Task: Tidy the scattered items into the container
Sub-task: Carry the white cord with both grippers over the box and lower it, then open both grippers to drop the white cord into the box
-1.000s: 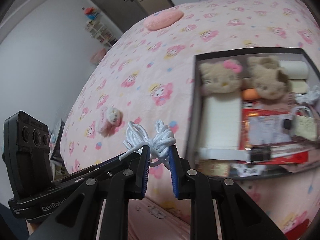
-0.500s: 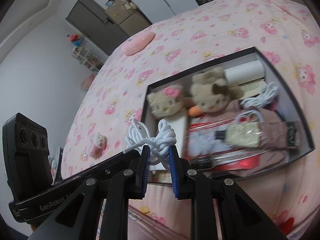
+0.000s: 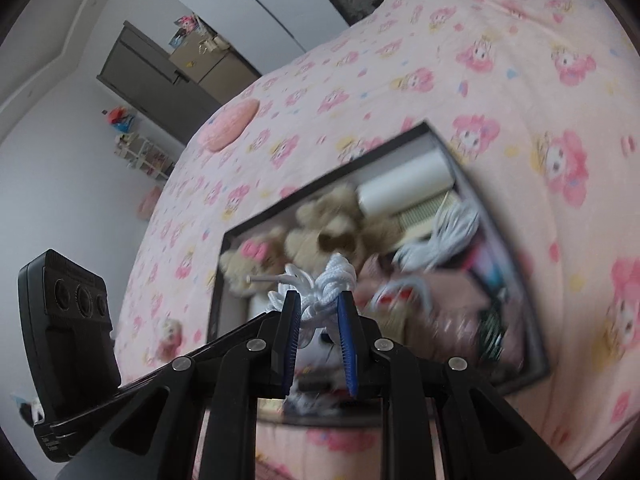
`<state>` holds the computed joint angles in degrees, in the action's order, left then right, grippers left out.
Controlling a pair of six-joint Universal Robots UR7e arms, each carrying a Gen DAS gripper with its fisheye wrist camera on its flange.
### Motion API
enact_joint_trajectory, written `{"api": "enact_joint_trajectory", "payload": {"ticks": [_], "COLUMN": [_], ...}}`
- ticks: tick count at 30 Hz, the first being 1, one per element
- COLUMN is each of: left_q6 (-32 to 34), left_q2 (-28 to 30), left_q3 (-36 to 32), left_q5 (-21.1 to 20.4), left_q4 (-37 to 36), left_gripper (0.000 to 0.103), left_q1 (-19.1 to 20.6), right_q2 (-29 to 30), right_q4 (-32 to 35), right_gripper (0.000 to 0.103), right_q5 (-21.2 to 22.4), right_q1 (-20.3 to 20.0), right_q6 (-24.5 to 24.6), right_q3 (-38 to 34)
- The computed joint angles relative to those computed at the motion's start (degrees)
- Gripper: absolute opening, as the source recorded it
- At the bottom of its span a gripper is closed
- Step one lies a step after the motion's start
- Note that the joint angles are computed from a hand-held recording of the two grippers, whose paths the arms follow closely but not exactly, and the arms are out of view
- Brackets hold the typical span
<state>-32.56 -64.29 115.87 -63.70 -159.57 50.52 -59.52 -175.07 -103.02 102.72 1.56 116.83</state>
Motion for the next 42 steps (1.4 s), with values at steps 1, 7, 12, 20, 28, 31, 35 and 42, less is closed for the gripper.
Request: {"api": "enact_joint_trajectory", "payload": {"ticks": [1,7,12,20,28,31,35,42], "left_q6": [0.7,2.1,2.6,-0.1,2.1,2.8,2.3,-2.6], "left_q2": [0.9,6.0,6.1,7.7,5.5,3.9,1.5,-4.7], "left_q3": [-0.8,-5.7,-5.0,-7.5,-4.6,-3.0,-1.0,5.5], "left_q5": [-0.8,-1.9,1.8,3.3,5.3,7.7,11.5,18.5], "left_q4": [-0.6,3.0,4.1,7.2,4.8,4.5,5.5,7.1], "left_gripper": [0.015,0.015,0.019,0.019,0.019,0.021,0.027,0.033], "left_q1": [0.5,3.7,3.2,3.9,2.7,0.5,-2.4,-8.1], "right_q2": [0.6,3.6,3.3,9.1,9.8,9.0,7.4,6.3], "right_q4": [0.3,2.8,-1.9,-0.4,0.0,-1.7,-2.1,-6.1], "right_gripper": [0.017,0.017,0.017,0.017,0.017,0.018,0.019,0.029], "right_q5": [-1.2,-6.0,-9.0,-22.2,-24.5,-25.4,-26.5,-30.9], "right_q1": [-0.2,-2.7,-2.7,0.3,1.0,2.3,4.5,9.5], "right_q6": [-0.3,0.5,2.2,2.7,1.9,1.7,1.6,-1.8], "right_q3": [-1.0,-4.7,-3.3,-8.0,-8.1,-6.8,-5.3,-0.8]}}
